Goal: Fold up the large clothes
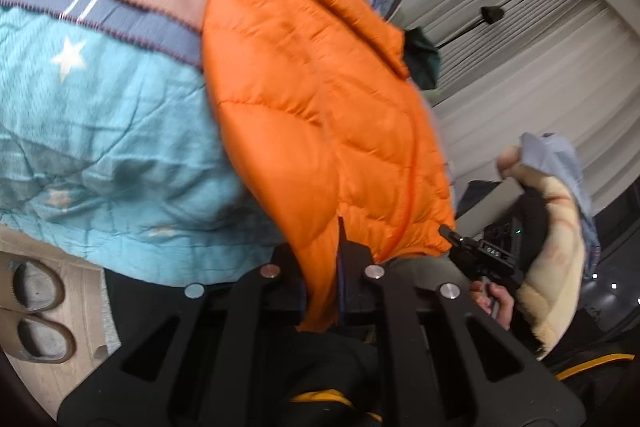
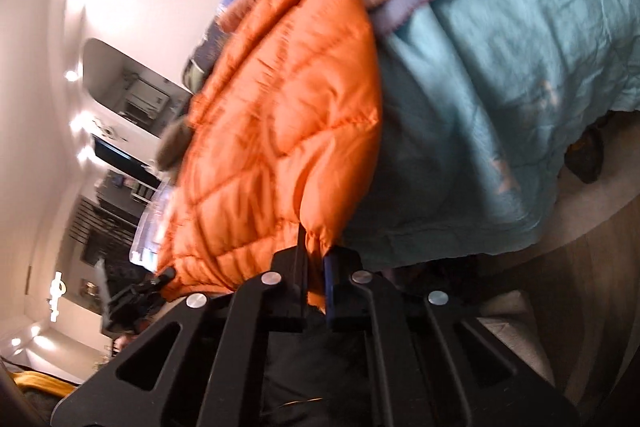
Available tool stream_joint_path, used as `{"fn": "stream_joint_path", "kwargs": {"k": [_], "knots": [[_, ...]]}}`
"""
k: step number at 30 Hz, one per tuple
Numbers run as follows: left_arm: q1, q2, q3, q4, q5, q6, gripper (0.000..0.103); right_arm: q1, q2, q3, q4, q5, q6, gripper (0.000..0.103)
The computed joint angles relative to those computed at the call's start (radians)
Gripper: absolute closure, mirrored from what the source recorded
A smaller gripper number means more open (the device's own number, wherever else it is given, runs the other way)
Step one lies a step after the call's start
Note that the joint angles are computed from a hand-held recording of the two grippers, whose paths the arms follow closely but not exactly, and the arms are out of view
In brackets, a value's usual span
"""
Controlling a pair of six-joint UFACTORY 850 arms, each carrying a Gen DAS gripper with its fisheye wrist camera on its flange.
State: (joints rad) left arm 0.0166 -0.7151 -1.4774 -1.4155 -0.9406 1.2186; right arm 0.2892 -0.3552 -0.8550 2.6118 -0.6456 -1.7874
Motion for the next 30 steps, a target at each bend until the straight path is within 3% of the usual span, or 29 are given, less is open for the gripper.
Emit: {"fn": "stream_joint_path", "kwargs": {"k": [4, 9, 15, 19, 25, 27, 29, 30], "knots": [[0.016, 0.013, 0.0, -0.072, -0.088, 0.026, 0.093, -0.02, 0.053, 0.048, 0.006, -0.161, 0.018, 0.098], [0.02, 0.041, -0.005, -0.125, -0.114, 0.078, 0.093, -0.042, 0.089, 0.046, 0.001, -0.26, 0.032, 0.098], [0.036, 0.02, -0.073, -0.223, -0.211, 0.094, 0.093, -0.096, 0.099, 0.015, -0.024, -0.39, 0.06, 0.1], [0.032, -0.013, -0.179, -0.245, -0.232, 0.091, 0.093, -0.122, 0.074, -0.066, -0.05, -0.409, 0.076, 0.103], [0.0, -0.092, -0.373, -0.226, -0.219, 0.025, 0.093, -0.13, 0.047, -0.177, -0.143, -0.224, 0.112, 0.102], [-0.012, -0.11, -0.413, -0.211, -0.21, 0.006, 0.093, -0.116, 0.06, -0.171, -0.133, -0.105, 0.076, 0.095], [-0.016, -0.128, -0.442, -0.208, -0.216, -0.004, 0.093, -0.097, 0.083, -0.132, -0.098, -0.016, 0.022, 0.048], [-0.017, -0.135, -0.456, -0.207, -0.216, -0.01, 0.093, -0.094, 0.093, -0.094, -0.1, -0.029, 0.02, 0.043]]}}
